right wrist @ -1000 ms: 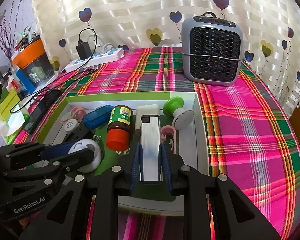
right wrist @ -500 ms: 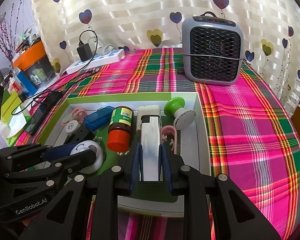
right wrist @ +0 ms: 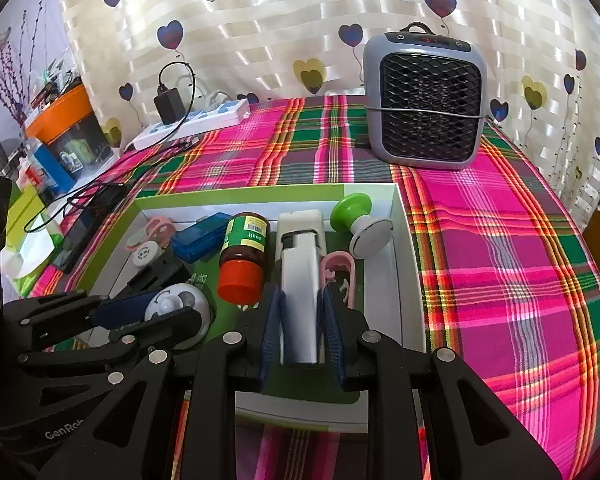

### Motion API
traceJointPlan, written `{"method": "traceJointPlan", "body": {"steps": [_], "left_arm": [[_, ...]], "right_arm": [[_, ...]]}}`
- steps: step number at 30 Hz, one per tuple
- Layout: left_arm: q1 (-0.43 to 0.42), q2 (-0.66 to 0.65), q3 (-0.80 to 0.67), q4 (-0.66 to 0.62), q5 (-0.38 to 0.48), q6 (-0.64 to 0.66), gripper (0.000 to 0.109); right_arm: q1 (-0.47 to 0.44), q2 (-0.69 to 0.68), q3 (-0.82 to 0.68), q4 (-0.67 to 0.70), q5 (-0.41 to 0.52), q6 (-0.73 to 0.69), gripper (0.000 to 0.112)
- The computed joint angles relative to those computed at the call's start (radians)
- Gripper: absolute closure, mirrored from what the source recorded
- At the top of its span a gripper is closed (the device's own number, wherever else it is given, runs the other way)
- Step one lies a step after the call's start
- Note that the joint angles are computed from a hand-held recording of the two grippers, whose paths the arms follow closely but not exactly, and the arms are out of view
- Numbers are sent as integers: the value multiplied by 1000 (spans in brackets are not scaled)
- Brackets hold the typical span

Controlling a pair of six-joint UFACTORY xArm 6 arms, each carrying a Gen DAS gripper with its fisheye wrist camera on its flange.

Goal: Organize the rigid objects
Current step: 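Lower the white object into the box with the left tool while the right tool lowers the bar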

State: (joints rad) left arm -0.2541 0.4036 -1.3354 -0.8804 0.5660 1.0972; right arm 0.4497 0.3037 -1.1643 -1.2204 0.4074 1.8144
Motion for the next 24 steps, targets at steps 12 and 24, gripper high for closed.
{"method": "traceJointPlan", "body": {"steps": [12,24], "left_arm": [[-1,1,2,2,-5,-2,74],[5,-15,17,-10,-15,4,74]], "right_arm": [[1,1,-3,-14,0,21,87],[8,-9,3,-44,8,46,77]]}}
